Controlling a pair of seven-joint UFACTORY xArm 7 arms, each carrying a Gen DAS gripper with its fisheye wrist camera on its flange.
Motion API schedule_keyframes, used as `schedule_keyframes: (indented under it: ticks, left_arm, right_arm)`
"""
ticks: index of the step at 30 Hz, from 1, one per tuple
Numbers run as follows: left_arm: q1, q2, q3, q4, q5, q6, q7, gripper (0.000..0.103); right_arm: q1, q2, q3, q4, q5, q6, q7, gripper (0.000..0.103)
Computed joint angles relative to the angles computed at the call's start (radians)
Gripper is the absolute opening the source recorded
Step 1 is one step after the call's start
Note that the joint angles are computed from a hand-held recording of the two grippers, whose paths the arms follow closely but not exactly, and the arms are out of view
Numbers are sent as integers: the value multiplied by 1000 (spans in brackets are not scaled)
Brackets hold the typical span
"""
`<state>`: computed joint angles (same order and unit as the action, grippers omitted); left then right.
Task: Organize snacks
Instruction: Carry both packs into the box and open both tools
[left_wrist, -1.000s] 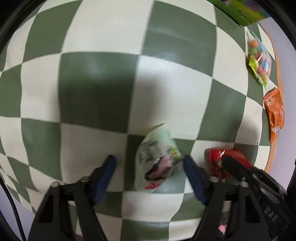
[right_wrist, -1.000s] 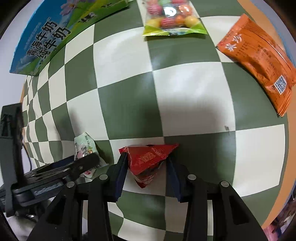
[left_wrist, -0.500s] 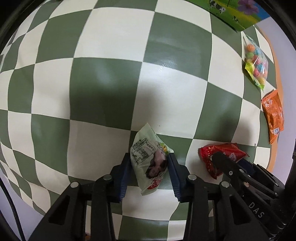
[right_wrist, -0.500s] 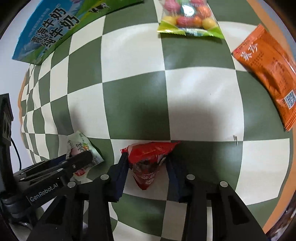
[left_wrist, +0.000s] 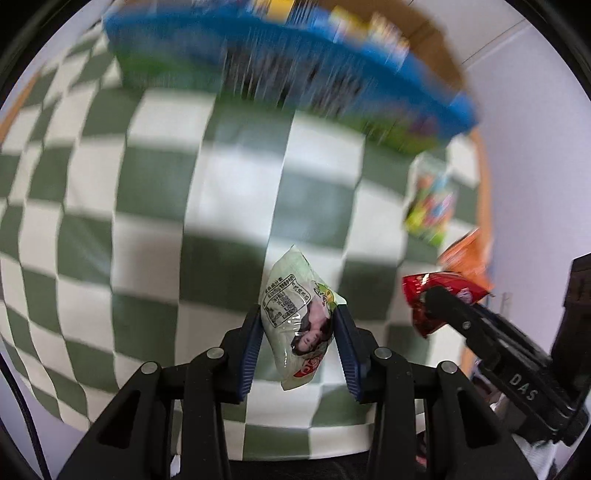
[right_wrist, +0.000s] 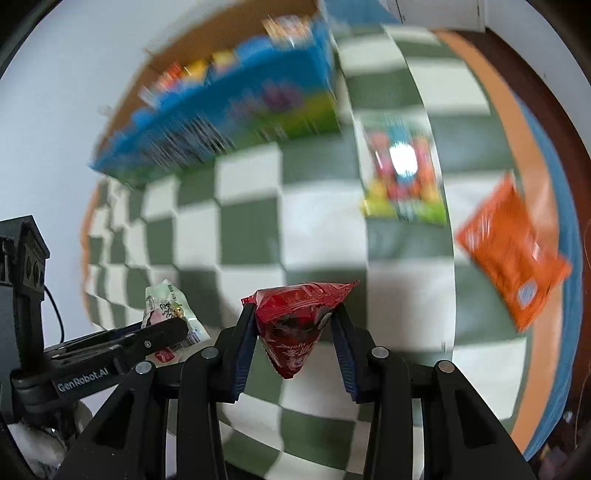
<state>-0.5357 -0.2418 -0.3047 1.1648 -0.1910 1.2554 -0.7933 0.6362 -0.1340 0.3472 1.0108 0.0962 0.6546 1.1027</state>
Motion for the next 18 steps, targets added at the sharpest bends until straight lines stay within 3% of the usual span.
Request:
schedule_keyframes:
  ticks: [5,9,14,18]
  left_arm:
    - [49,97,41,235,78,20,95,36]
    - [73,217,55,409,184,56,162,36]
    - [84,380,97,601,285,153,245,36]
    - [96,458,132,620,291,174,291,36]
  right_arm:
    - [-41,47,-23,172,-93,16,-18,42]
    - [-69,140,-49,360,-193,84,-56,42]
    - [-54,330,-97,630,-284,252,-108,42]
    - [-28,484,-140,830,-285,410,-184,43]
